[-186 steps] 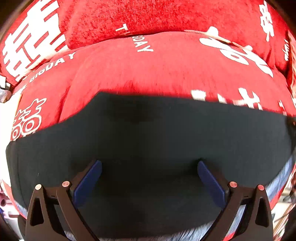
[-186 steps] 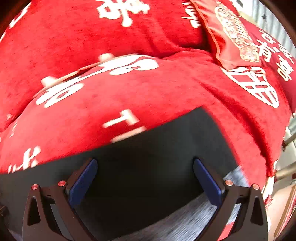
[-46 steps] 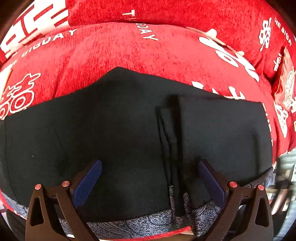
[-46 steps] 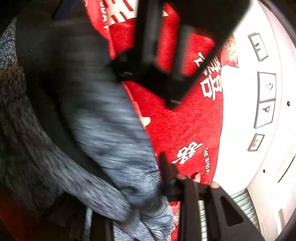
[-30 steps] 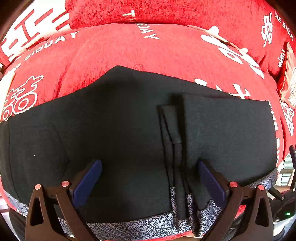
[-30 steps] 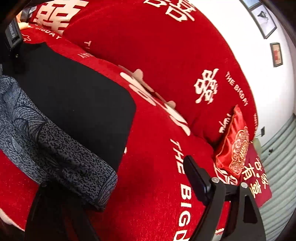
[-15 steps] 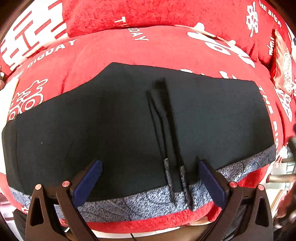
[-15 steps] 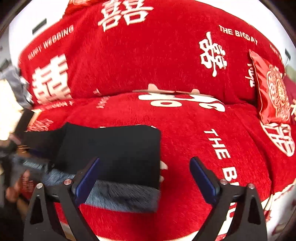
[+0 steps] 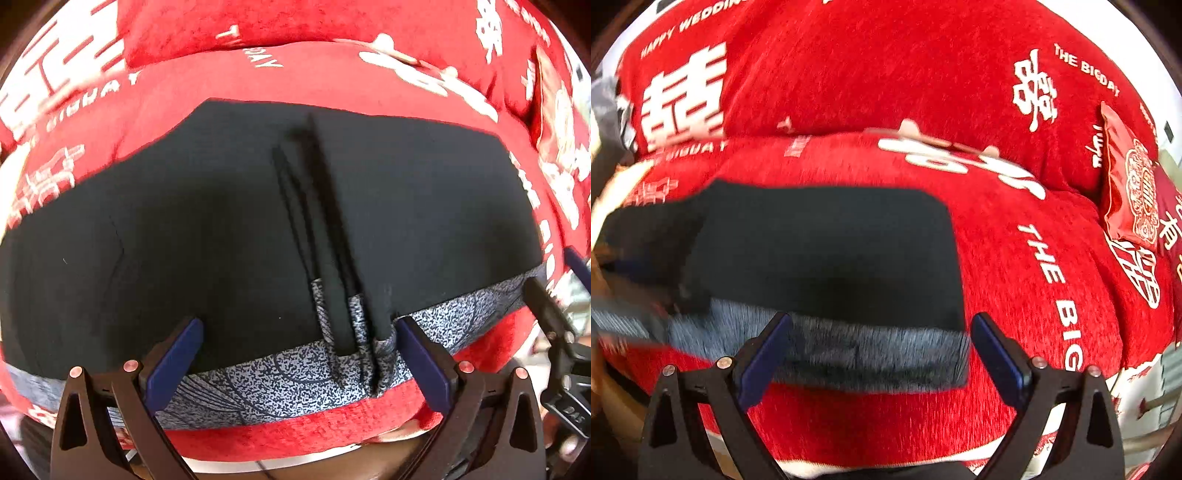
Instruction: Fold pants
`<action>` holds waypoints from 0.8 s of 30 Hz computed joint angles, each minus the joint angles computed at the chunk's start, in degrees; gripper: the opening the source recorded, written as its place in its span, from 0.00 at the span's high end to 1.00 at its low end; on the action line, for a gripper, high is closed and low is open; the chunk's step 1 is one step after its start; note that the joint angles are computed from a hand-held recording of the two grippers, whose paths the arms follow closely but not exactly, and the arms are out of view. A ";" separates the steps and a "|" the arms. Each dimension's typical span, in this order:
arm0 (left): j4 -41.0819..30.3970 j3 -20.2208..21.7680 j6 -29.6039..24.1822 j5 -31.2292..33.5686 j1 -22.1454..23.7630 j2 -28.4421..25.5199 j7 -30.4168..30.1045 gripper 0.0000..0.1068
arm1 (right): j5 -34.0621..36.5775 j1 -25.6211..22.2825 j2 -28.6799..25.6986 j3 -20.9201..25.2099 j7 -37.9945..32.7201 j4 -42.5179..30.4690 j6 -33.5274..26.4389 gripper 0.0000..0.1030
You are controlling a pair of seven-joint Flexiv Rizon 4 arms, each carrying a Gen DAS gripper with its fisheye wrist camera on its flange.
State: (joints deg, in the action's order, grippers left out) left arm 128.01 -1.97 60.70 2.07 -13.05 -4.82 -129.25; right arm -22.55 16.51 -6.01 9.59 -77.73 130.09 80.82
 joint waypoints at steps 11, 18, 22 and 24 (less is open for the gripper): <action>-1.01 0.00 -1.15 5.01 -0.65 -0.04 -4.54 0.04 | 9.16 2.53 -12.05 1.39 -8.48 -17.28 -16.36 0.00; 0.10 0.11 0.73 4.30 -0.39 0.09 -4.18 0.04 | 9.55 3.81 -19.01 0.93 -8.17 -27.00 -21.21 0.00; 1.19 0.11 1.34 2.86 -0.33 0.96 -3.46 0.04 | 10.62 3.84 -18.18 1.02 -7.55 -27.91 -23.59 0.00; 3.84 0.35 2.90 0.25 -0.21 3.15 -3.39 0.04 | 13.20 3.18 -16.24 2.46 -6.91 -26.16 -20.03 0.00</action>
